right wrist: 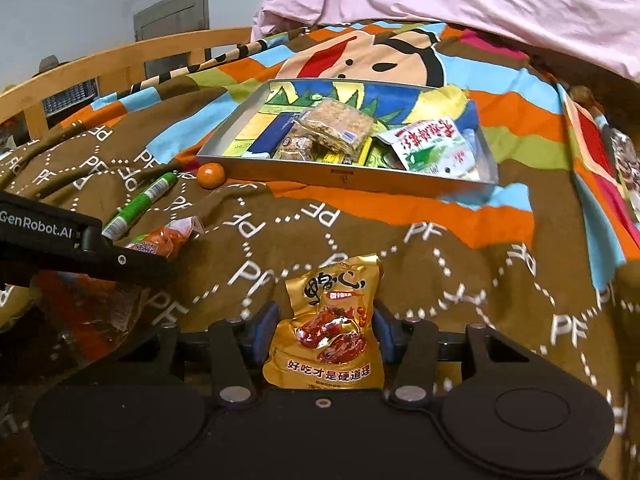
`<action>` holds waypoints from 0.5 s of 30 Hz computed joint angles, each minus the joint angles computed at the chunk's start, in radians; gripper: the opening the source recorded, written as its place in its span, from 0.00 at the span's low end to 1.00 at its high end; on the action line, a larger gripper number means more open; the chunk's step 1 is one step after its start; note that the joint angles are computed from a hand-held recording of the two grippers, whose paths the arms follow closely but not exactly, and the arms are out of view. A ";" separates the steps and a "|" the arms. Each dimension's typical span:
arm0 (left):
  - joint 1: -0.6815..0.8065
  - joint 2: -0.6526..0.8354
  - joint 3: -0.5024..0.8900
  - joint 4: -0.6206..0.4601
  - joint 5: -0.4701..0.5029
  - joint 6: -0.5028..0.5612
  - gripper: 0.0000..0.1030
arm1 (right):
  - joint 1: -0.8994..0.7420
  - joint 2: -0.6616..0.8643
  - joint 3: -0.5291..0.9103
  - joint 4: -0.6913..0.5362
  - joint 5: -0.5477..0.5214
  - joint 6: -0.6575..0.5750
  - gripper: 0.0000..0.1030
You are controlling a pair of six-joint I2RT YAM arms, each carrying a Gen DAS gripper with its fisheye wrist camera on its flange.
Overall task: Organize snacks
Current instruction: 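Lift and carry the orange chip bag and gold pack over the tray with both tools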
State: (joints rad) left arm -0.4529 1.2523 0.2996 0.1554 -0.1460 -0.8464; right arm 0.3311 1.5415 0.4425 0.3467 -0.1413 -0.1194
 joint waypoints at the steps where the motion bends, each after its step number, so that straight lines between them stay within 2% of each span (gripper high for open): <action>1: -0.006 -0.015 -0.006 -0.004 0.001 0.001 0.48 | -0.003 -0.026 -0.016 -0.010 0.000 0.002 0.50; 5: -0.016 -0.063 -0.022 -0.019 0.005 0.006 0.48 | -0.004 -0.115 -0.053 -0.049 0.007 0.019 0.50; 9: 0.008 -0.098 -0.017 -0.019 0.021 0.030 0.48 | -0.010 -0.163 -0.066 -0.028 0.000 0.022 0.50; 15: 0.106 -0.101 0.033 -0.008 0.064 0.128 0.48 | -0.034 -0.148 -0.010 0.004 -0.028 0.009 0.50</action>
State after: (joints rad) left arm -0.3471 1.1516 0.3329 0.1471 -0.0815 -0.7180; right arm 0.2966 1.3939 0.4323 0.3506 -0.1689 -0.1101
